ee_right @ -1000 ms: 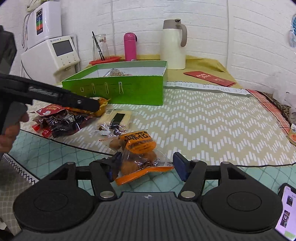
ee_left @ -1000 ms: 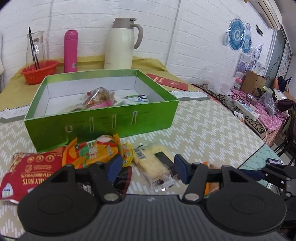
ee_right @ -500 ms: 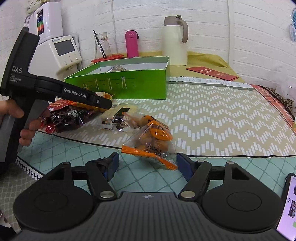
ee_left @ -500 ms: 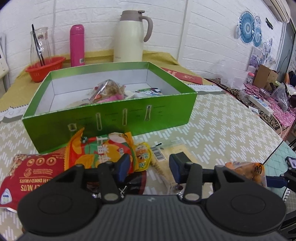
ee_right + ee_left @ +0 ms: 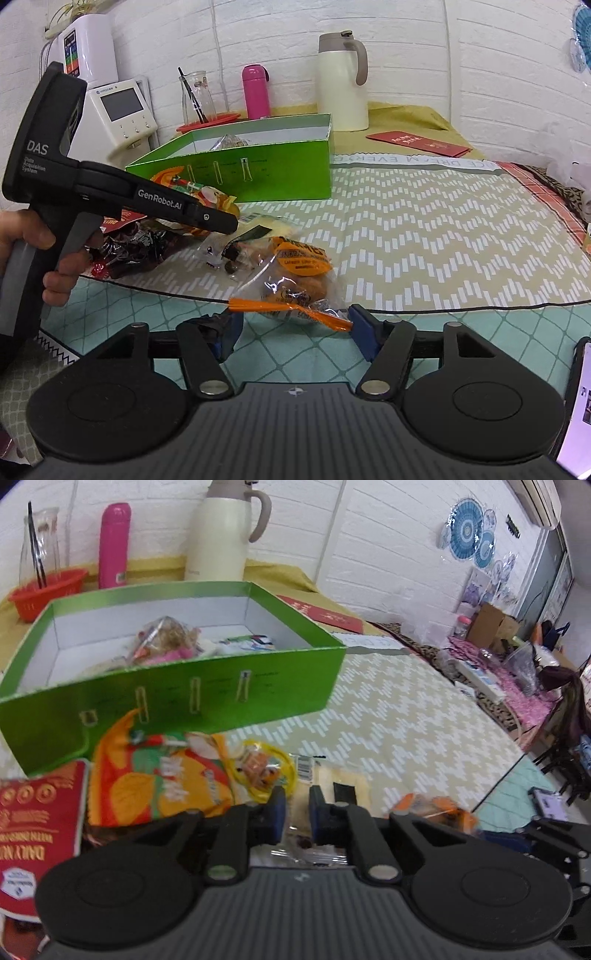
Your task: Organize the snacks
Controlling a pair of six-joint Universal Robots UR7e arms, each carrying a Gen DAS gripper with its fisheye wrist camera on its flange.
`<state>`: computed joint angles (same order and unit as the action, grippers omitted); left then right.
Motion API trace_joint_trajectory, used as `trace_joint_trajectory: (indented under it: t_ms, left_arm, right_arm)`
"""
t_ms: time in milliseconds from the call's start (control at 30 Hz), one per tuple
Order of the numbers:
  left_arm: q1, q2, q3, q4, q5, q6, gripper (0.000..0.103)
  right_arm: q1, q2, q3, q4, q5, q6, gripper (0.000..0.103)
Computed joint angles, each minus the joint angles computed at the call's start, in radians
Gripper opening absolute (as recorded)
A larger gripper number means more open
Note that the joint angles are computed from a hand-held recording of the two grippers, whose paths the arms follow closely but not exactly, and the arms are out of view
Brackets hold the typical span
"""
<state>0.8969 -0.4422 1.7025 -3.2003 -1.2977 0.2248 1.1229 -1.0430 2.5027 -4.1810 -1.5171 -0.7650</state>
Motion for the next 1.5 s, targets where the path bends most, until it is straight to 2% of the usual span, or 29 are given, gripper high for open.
trace_joint_trajectory:
  t_ms: [33,67,100,167,233,267,300,333,367,533,633,667,733,800,967,1067,1133,1300,1500]
  left_arm:
    - [-0.006,-0.003,0.017,-0.016,0.004,0.013,0.008]
    - [-0.01,-0.01,0.035,-0.027,0.001,0.019,0.008]
    - [-0.01,-0.02,0.051,-0.026,-0.014,0.013,0.008]
    - [-0.007,-0.043,0.085,-0.04,-0.05,-0.01,0.008]
    - [-0.02,-0.046,0.106,-0.094,-0.035,-0.005,0.009]
    - [-0.025,-0.041,0.103,-0.12,-0.025,0.0,0.012]
    - [-0.027,-0.035,0.089,-0.124,-0.019,0.001,0.03]
    - [-0.031,-0.025,0.071,-0.125,-0.005,-0.011,0.064]
    - [-0.033,-0.009,0.046,-0.136,0.016,-0.03,0.068]
    - [-0.024,0.056,-0.08,-0.025,0.078,-0.059,0.067]
    - [-0.015,0.078,-0.102,0.0,0.098,-0.036,0.067]
    - [-0.018,0.084,-0.095,-0.027,0.106,-0.008,0.063]
    - [-0.015,0.075,-0.09,-0.011,0.086,0.007,0.034]
    - [-0.007,0.063,-0.096,0.029,0.055,-0.017,0.031]
    - [-0.003,0.072,-0.107,0.017,0.055,-0.024,0.031]
    - [-0.002,0.071,-0.109,0.022,0.043,-0.038,0.042]
    - [0.001,0.068,-0.107,0.02,0.032,-0.048,0.056]
    - [0.01,0.058,-0.11,0.036,-0.001,-0.069,0.056]
    - [0.009,0.067,-0.123,0.05,0.0,-0.072,0.057]
  right_arm:
    - [-0.002,-0.006,0.005,0.005,0.002,-0.008,0.084]
    - [-0.004,-0.009,0.011,0.003,0.003,-0.013,0.072]
    - [-0.006,-0.014,0.016,0.003,0.001,-0.016,0.067]
    - [-0.013,-0.023,0.031,-0.007,-0.001,-0.019,0.067]
    - [-0.021,-0.024,0.043,-0.029,0.011,-0.02,0.071]
    - [-0.024,-0.025,0.047,-0.032,0.021,-0.019,0.081]
    - [-0.024,-0.023,0.048,-0.04,0.03,-0.014,0.094]
    - [-0.022,-0.014,0.046,-0.058,0.034,-0.009,0.099]
    - [-0.017,-0.003,0.04,-0.077,0.035,-0.007,0.103]
    - [-0.007,0.01,0.033,-0.079,0.033,-0.014,0.103]
    - [-0.012,0.009,0.03,-0.082,0.023,-0.002,0.103]
    - [-0.015,0.007,0.03,-0.079,0.023,0.002,0.103]
    - [-0.019,0.004,0.027,-0.072,0.022,0.008,0.103]
    - [-0.018,0.004,0.022,-0.064,0.02,0.011,0.103]
    - [0.001,0.015,0.002,-0.047,0.01,0.033,0.103]
    - [0.019,0.024,-0.014,-0.043,0.0,0.053,0.103]
    - [0.031,0.03,-0.02,-0.047,-0.01,0.067,0.103]
    - [0.022,0.02,-0.005,-0.045,0.046,0.088,0.103]
    - [0.039,0.035,-0.064,-0.024,0.044,0.229,0.103]
